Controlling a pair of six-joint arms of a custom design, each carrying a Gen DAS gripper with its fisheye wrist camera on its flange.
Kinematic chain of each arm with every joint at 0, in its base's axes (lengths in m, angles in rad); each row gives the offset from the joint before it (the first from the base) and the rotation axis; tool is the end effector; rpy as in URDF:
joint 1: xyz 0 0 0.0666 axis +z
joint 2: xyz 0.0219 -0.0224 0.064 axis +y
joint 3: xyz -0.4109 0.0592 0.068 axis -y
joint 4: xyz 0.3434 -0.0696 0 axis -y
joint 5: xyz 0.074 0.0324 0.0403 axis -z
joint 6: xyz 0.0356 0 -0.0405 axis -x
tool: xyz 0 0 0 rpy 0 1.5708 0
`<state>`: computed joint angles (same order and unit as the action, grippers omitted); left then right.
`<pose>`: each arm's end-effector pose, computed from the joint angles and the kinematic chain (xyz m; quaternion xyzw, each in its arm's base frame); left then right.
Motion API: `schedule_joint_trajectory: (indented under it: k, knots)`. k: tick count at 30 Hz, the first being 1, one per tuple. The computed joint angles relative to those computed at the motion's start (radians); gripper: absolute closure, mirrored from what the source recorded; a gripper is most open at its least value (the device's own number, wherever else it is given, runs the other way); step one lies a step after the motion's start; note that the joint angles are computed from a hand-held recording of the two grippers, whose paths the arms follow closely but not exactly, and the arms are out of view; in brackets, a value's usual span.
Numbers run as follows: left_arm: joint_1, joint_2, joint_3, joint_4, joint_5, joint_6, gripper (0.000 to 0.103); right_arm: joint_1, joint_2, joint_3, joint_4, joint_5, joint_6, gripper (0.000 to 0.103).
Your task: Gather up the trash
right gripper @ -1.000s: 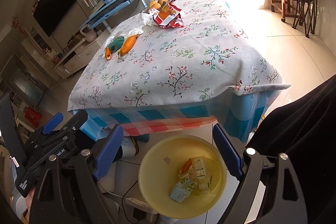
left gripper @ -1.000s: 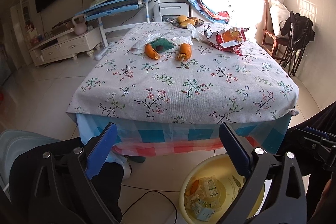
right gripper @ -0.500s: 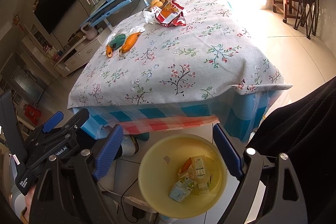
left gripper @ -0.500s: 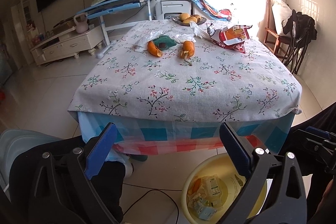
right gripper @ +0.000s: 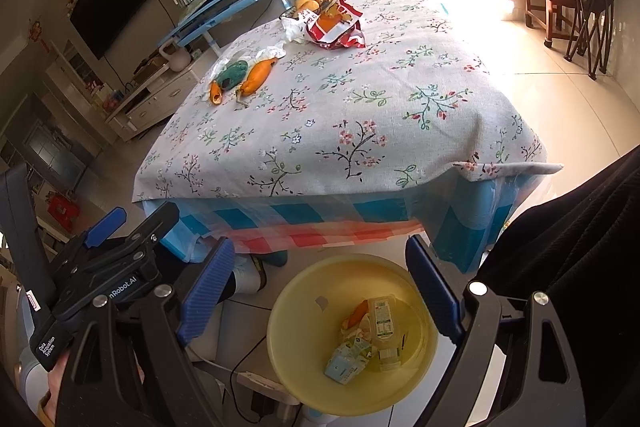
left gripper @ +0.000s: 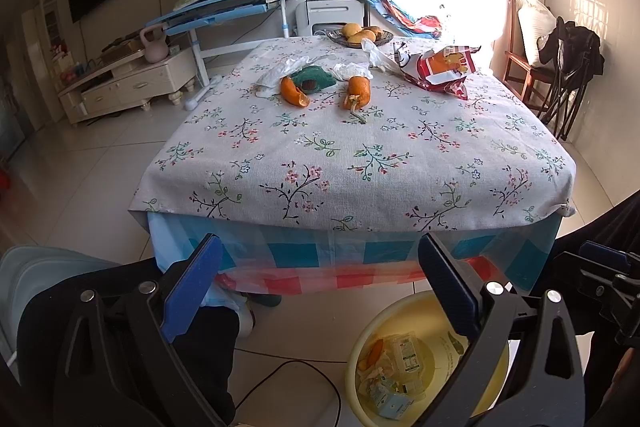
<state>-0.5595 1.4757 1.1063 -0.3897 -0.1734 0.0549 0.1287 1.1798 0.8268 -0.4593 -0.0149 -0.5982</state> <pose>0.3843 -0.2339 0.3469 0.1954 0.8949 -0.0431 0.3990 0.3229 0.0419 0.3380 0.2134 0.9041 0.1381 0.3436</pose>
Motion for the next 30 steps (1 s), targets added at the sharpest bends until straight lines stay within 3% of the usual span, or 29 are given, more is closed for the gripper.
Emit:
schedule_joint_trajectory:
  k: [11,18,30]
  knots:
    - [0.0,-0.003,-0.006,0.006,0.008,0.021,0.008,0.05,0.016,0.018,-0.005,0.046,0.025,0.019]
    - [0.036,-0.049,-0.031,0.042,0.058,0.071,0.008,0.082,0.039,0.068,0.004,0.063,0.057,0.019]
    - [0.134,-0.04,-0.001,0.058,0.144,0.173,0.008,0.048,0.171,0.2,-0.019,0.007,0.14,0.019]
